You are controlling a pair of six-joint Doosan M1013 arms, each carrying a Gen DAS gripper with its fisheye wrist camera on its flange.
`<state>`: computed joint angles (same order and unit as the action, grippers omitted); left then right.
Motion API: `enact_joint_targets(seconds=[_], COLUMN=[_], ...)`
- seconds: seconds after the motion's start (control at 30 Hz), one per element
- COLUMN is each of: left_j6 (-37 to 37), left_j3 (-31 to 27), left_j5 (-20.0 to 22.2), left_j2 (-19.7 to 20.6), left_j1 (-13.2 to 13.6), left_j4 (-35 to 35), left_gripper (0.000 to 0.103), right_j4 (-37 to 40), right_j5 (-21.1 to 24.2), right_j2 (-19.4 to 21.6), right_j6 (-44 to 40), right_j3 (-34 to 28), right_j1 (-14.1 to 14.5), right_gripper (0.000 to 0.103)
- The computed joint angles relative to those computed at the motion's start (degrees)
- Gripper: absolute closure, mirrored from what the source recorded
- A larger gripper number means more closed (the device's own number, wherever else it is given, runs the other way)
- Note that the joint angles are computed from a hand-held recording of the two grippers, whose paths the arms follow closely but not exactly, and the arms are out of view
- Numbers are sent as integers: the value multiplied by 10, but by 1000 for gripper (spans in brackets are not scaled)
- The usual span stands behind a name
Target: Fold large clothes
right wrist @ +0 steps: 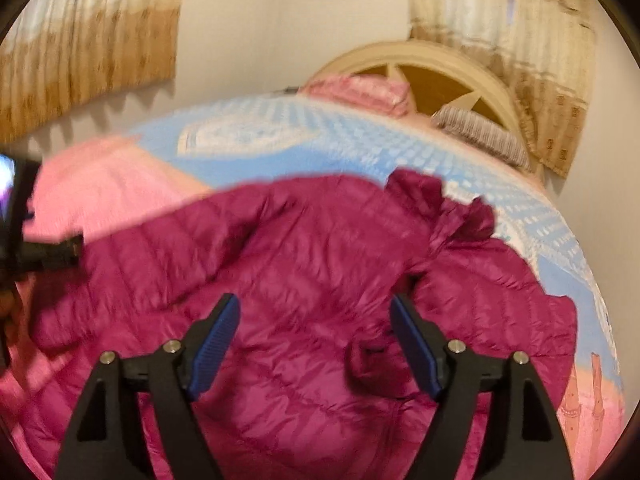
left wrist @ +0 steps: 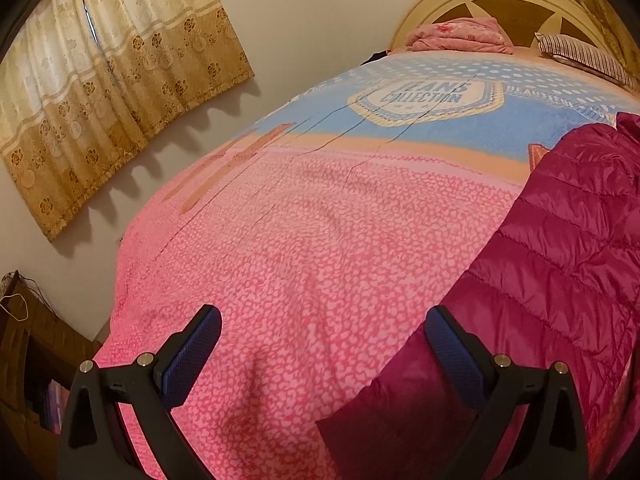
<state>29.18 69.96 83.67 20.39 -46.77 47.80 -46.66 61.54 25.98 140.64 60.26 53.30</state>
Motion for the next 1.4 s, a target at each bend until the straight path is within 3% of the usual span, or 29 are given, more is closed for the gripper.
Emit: enact_joint_targets(seconds=[0.13, 0.37, 0.5, 0.63, 0.73, 0.83, 0.9, 0.97, 1.07, 1.17, 1.3, 1.4], left_j6=[-12, -20, -17, -21, -11, -27, -23, -7, -8, -12, -36, -46], left_j3=[9, 20, 19, 24, 22, 27, 26, 19, 17, 17, 24, 33], left_j5=[-3, -10, -19, -40, -49, -62, -69, -67, -68, -69, -69, -66], left_j2=[-8, -14, -9, -11, -13, -20, -20, -14, -9, -8, -22, -32], left_j1=[1, 3, 2, -1, 1, 1, 0, 0, -2, -3, -11, -21], left_j4=[-7, -21, -39, -45, -54, -49, -50, -60, -59, -62, -34, -3], left_gripper=[1, 1, 1, 1, 1, 1, 1, 1, 1, 1, 1, 1], right_j4=[-59, -40, 58, 50, 68, 3, -24, -35, 18, 76, 49, 8], right_j5=[26, 120, 121, 155, 119, 115, 134, 167, 169, 152, 176, 166], right_j2=[-15, -17, 5, 31, 11, -23, -41, -50, -61, -58, -52, -43], right_j6=[84, 168, 86, 30, 17, 90, 134, 165, 183, 150, 142, 135], right_j3=[12, 36, 25, -8, 6, 43, 61, 74, 102, 122, 103, 85], right_j1=[-2, -44, -69, -66, -72, -64, -71, -86, -118, -141, -131, -103], right_gripper=[38, 39, 40, 41, 46, 42, 32, 30, 30, 29, 31, 30])
